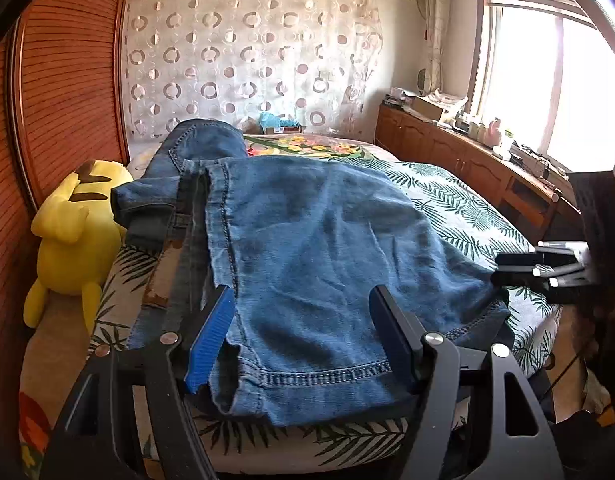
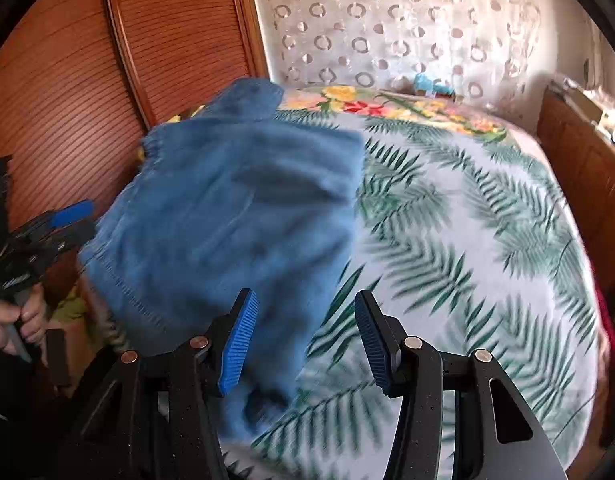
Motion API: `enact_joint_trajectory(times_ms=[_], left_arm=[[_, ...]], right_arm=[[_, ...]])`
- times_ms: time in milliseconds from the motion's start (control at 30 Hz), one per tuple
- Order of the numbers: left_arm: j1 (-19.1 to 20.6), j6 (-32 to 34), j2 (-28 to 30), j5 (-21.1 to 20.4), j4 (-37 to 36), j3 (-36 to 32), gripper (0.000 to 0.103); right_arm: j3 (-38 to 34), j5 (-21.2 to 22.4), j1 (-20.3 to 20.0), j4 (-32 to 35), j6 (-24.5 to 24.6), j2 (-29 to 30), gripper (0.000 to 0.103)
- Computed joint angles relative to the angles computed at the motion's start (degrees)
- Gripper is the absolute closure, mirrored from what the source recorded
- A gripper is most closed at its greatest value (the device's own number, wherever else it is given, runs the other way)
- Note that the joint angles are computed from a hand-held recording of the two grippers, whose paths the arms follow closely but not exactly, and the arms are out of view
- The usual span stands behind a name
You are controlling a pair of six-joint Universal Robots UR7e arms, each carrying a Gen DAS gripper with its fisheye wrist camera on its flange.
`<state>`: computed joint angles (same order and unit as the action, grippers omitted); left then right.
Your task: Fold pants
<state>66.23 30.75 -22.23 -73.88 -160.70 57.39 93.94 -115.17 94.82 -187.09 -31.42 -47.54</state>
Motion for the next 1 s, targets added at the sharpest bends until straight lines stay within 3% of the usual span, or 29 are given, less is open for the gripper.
enact_joint_trajectory(times_ms=[167,333,400,700,1000], left_arm=[[-0.2,0.0,0.2,0.0,0.3,0.2,0.032],[-0.2,0.0,0.5,0.3,0.6,0.0,0.032],[-0.1,-0.2,0.5,0.4,0.7,0.1,0.032],[0.1,-0.4,0.9,0.8,1.3,-0.4,0.032],[0.1,0.0,1.0,0.6,1.5,-0.4,0.032]], right_arm=[[1.3,-0.2,-0.2,1.4,1.5,-0.2,0.062],[2.0,1.2,-0.4,1.9,1.0,-0.5,0.092],[3.2,1.6,-0.1,0.2,0.2,-1.0,0.096],[5.4,3.0,-0.8,-1.7,1.0,-2.3,0.096],[0.5,1.4,-1.0,-1.9,3.1,0.8,0.070]])
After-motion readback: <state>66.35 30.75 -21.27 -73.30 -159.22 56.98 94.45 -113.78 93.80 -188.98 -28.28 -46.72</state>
